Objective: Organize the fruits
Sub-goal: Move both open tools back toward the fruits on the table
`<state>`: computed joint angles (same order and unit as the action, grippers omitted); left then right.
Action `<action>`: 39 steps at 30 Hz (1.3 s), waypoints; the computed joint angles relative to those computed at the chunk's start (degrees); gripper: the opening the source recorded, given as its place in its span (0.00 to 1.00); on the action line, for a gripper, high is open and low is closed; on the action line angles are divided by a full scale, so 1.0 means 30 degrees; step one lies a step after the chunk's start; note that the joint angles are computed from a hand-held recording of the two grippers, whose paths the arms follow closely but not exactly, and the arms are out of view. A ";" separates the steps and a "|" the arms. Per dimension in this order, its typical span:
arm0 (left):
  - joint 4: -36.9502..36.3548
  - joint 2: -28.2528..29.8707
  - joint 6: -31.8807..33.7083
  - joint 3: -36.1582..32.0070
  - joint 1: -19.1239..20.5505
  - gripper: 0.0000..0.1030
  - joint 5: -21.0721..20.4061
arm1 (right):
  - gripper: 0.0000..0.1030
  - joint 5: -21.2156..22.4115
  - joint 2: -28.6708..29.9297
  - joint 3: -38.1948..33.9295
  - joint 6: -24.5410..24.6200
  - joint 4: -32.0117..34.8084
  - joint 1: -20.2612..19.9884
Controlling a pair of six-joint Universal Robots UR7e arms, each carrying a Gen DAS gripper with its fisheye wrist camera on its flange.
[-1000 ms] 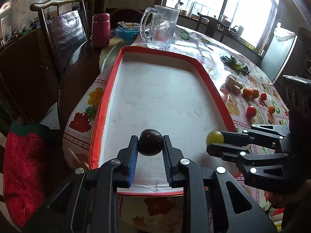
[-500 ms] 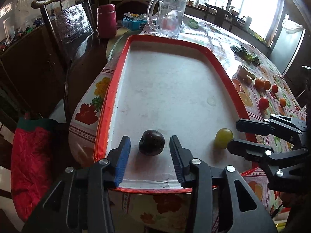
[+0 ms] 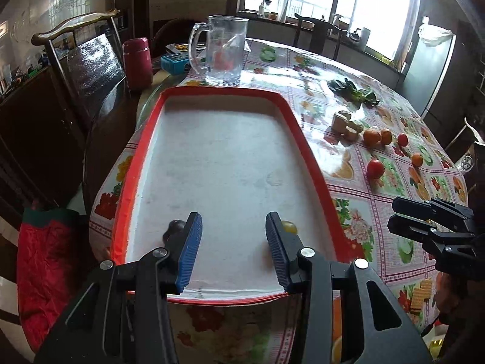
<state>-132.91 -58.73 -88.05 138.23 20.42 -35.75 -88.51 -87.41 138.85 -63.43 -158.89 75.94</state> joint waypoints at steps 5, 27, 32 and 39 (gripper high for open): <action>-0.2211 0.1546 0.2443 -0.0991 0.0202 0.40 -0.0130 | 0.46 0.0563 -0.1036 -0.0551 0.0149 0.0615 -0.1454; -0.7703 0.7023 1.0273 -0.5753 0.1484 0.47 -0.1272 | 0.46 0.1558 -0.1307 -0.2351 0.0988 0.0048 -0.4451; -0.8499 0.7951 1.1924 -0.6879 0.2072 0.47 -0.1501 | 0.46 0.0874 -0.0626 -0.2579 0.1516 -0.1746 -0.4390; -0.9357 0.8754 1.3425 -0.8055 0.3160 0.47 -0.1826 | 0.46 -0.0088 0.0930 -0.3753 0.2775 -0.4402 -0.4062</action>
